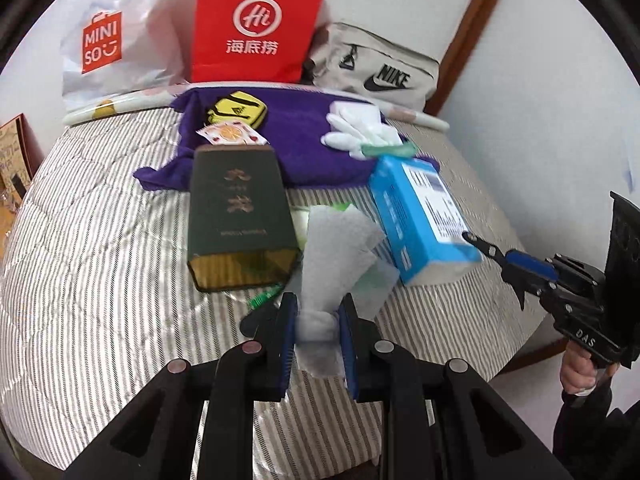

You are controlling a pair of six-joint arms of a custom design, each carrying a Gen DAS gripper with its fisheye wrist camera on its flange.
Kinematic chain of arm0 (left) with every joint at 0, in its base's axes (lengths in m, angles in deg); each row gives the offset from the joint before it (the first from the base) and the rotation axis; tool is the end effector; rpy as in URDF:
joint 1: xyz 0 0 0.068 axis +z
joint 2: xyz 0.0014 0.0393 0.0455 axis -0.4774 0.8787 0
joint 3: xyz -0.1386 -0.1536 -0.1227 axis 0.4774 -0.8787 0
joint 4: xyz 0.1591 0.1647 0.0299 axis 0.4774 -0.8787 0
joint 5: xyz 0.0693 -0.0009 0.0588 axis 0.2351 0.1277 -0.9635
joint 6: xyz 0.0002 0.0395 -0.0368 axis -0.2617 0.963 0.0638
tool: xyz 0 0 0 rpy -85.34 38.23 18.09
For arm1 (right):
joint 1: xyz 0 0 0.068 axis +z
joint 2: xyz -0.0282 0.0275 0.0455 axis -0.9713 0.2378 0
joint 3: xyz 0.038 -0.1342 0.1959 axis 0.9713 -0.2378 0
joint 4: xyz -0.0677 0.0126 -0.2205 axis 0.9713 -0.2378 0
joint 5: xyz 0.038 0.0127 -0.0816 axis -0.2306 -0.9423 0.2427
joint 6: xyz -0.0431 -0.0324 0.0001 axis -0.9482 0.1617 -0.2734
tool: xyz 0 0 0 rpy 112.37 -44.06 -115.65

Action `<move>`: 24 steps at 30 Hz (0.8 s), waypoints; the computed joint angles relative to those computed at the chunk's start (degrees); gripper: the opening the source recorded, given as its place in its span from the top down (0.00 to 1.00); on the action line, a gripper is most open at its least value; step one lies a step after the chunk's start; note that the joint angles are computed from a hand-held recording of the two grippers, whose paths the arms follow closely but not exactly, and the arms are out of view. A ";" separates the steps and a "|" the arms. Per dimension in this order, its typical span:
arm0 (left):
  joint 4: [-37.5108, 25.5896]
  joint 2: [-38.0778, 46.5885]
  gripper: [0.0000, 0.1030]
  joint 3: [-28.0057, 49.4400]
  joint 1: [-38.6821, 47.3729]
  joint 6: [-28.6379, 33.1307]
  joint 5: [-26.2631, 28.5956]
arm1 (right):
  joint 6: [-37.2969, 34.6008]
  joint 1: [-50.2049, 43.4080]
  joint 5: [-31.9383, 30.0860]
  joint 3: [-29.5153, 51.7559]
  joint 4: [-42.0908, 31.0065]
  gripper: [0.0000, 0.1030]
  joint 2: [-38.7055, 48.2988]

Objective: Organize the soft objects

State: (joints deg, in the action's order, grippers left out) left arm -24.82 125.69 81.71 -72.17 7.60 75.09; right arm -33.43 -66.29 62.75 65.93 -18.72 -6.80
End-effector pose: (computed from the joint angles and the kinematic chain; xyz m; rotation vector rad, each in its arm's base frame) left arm 0.2013 -0.1912 0.1255 0.3201 2.5517 -0.4854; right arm 0.1523 0.0335 0.1410 -0.3332 2.4220 0.2956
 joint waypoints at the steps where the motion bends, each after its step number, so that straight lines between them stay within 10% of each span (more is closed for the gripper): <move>1: -0.20 -0.18 0.81 0.40 1.09 0.50 0.68 | -0.15 -0.31 -0.18 0.99 0.88 0.80 1.56; 24: -3.86 18.76 0.81 22.35 15.97 4.00 10.72 | -3.70 -5.66 2.61 31.77 14.33 0.80 47.55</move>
State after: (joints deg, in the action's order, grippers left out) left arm -28.68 144.45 104.05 -56.20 11.59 85.80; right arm -37.13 -71.96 65.36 97.70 -4.40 40.75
